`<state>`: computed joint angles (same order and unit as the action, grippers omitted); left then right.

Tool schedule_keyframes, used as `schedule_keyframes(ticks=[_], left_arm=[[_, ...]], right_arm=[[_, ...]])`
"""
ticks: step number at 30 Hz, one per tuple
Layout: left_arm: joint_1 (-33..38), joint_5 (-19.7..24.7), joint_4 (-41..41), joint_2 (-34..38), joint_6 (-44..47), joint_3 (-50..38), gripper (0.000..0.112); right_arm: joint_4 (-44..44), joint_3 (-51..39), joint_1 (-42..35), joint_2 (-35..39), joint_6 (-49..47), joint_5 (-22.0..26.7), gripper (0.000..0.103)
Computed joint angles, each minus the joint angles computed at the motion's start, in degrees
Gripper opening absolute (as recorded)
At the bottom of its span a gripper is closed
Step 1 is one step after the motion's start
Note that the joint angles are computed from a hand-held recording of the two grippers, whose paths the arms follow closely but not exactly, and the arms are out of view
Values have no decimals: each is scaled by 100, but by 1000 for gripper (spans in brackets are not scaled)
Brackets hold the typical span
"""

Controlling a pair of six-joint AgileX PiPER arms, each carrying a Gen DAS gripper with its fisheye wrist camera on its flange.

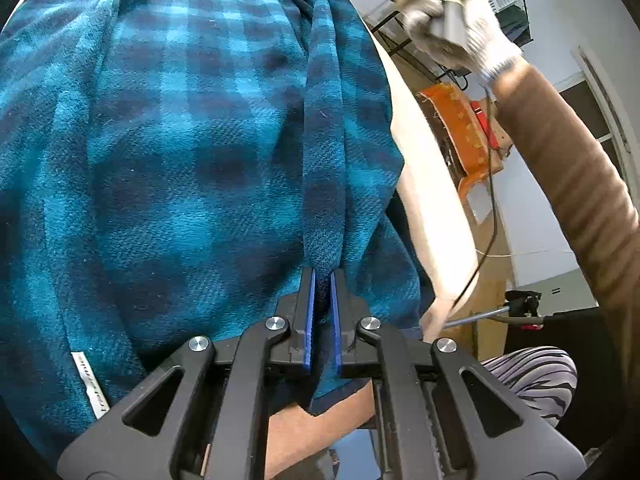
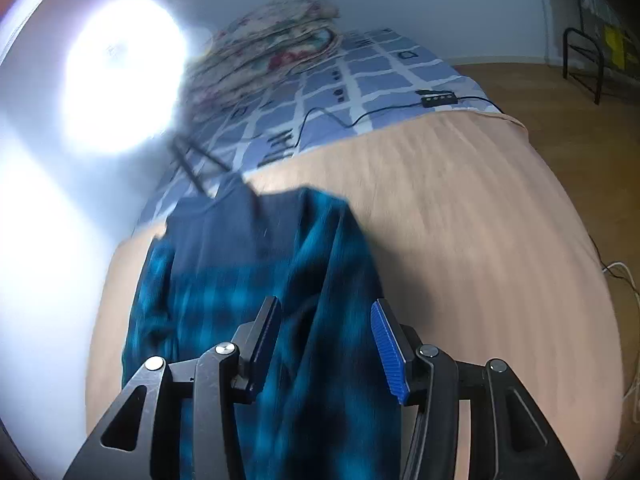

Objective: Fold large clothes

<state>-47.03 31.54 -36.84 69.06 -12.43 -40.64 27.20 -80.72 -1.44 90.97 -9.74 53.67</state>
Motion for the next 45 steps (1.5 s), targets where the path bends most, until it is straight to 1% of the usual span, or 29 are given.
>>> schedule_keyframes(ticks=[3,5,6,8,9,10,11,13,14,18,21,26,28,30,32,36,37,38,40,41,43,44,45], left_arm=[[-13,-29,-117,23,164,-33,4],[-66,-50,-53,19,105,-67,4],[-36,-2,-36,-16,120,-78,4],[-144,-65,84,32,-14,-141,4],[-127,-26,118,-16,-22,-136,4],[-108,-1,136,-63,-16,-123,3],[-109,7,173,-102,-52,-122,3],[-131,5,211,-212,-105,-79,3],[-105,16,167,-287,-42,-23,3],[-247,49,343,-458,-252,-5,3],[-334,91,509,-565,-432,-27,3],[-288,184,593,-727,-475,-11,3],[-210,218,597,-761,-468,44,3],[-47,317,500,-782,-336,97,3],[22,358,602,-815,-396,132,3],[72,391,715,-846,-462,182,3],[66,390,729,-835,-464,185,3],[58,417,773,-841,-495,175,3],[14,418,849,-862,-587,161,3],[-82,387,962,-856,-747,132,3],[-165,381,1076,-877,-880,112,3],[-213,409,1214,-912,-1045,92,4],[-238,423,1262,-931,-1138,85,5]], right_arm=[[-86,-522,116,510,251,-81,50],[-451,-899,304,845,494,-88,50],[-828,-1135,455,1038,741,-41,50],[-1155,-1419,606,1293,912,77,27],[-1181,-1528,649,1400,912,175,13],[-1278,-1538,702,1412,974,200,6],[-1384,-1494,761,1368,1020,166,4],[-1868,-1428,979,1206,1208,127,2],[-2033,-1410,1050,1129,1302,142,2],[-2019,-1655,1299,897,1330,368,1],[-2237,-2155,1686,1028,1467,582,1],[-2421,-2949,2327,1637,1643,720,1],[-2616,-3214,2627,2016,1738,741,1],[-2831,-3378,2876,2353,1813,707,1],[-3040,-3501,3054,2670,1914,676,1],[-2982,-3505,3139,3140,2031,461,1],[-2929,-3465,3118,3194,1985,429,3],[-2812,-3405,3086,3224,1898,409,7],[-2497,-3251,2970,3098,1725,420,19],[-2249,-2945,2875,2828,1547,261,21],[-1829,-2241,2636,2097,1089,-51,29],[-1672,-1988,2518,1804,954,-133,31],[-1339,-1650,2283,1393,687,-158,37]])
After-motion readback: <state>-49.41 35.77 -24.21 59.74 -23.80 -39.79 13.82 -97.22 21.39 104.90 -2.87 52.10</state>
